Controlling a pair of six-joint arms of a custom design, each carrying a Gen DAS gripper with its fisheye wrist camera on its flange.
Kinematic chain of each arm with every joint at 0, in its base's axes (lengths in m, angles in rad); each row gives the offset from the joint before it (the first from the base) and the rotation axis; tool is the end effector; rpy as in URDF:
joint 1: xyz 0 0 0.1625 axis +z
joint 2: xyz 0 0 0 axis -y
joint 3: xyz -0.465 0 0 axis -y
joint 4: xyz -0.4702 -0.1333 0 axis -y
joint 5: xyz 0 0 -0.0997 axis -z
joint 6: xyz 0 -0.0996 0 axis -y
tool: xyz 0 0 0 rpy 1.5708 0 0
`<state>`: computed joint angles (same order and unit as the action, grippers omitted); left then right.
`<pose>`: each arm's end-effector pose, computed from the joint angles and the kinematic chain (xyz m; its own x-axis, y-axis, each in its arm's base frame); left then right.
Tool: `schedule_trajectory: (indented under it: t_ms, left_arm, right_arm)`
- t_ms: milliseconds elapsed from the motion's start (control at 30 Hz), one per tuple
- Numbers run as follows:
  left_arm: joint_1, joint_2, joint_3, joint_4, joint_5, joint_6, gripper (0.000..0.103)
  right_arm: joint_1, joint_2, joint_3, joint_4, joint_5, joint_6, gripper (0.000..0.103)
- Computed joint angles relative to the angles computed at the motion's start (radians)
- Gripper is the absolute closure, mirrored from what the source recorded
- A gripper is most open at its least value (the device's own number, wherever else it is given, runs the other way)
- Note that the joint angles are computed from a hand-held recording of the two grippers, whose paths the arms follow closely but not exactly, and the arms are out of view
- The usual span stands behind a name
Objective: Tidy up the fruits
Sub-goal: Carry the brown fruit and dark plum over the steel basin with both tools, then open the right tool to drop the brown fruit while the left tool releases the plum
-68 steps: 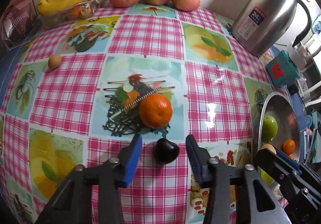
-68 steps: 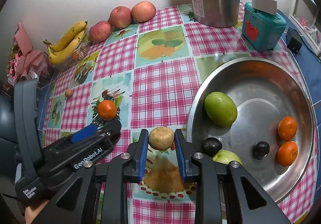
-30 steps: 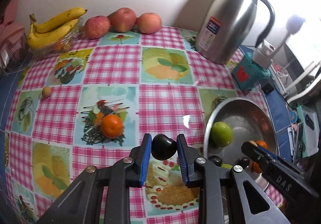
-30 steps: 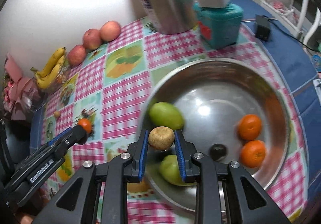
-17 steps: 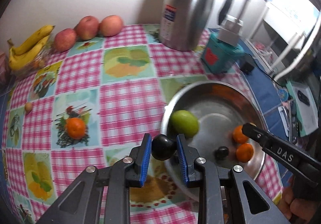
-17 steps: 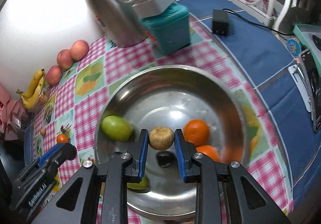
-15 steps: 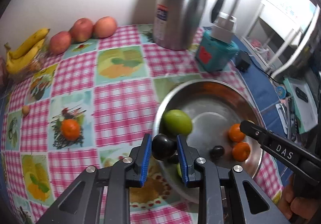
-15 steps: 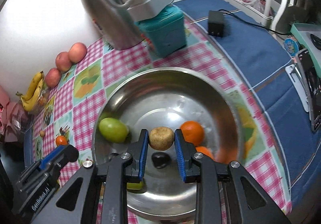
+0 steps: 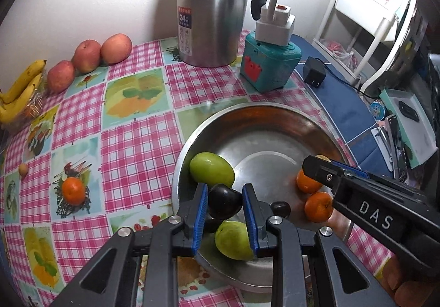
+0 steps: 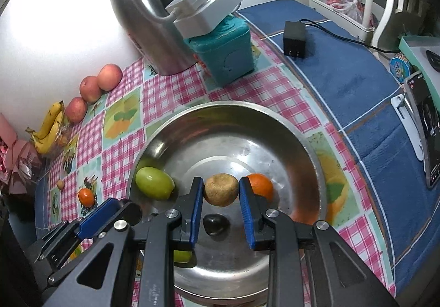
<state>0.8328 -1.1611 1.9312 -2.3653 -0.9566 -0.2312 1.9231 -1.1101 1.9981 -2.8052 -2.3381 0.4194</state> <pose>-0.2790 -0.5903 0.1827 -0.7519 0.3556 -0.5552 0.5140 0.8435 -0.1558 0.2747 -0.5612 0.1807 -0.8235 0.3347 0.4581 0.0118 0.8174 -0.5760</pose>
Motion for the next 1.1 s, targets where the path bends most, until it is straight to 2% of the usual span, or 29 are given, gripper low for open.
schedule_trajectory:
  t_ms: [133, 567, 1100]
  left_arm:
    - [0.009, 0.009, 0.002, -0.001, -0.007, -0.001, 0.075]
    - [0.018, 0.022, 0.005, -0.002, -0.011, 0.0, 0.075]
    - [0.018, 0.026, 0.001, 0.011, -0.012, 0.0, 0.073]
  right_arm:
    - [-0.004, 0.014, -0.004, -0.006, 0.001, -0.024, 0.075]
    - [-0.017, 0.029, -0.014, 0.056, 0.01, -0.004, 0.075]
    - [-0.016, 0.033, -0.017, 0.063, 0.008, 0.0, 0.075]
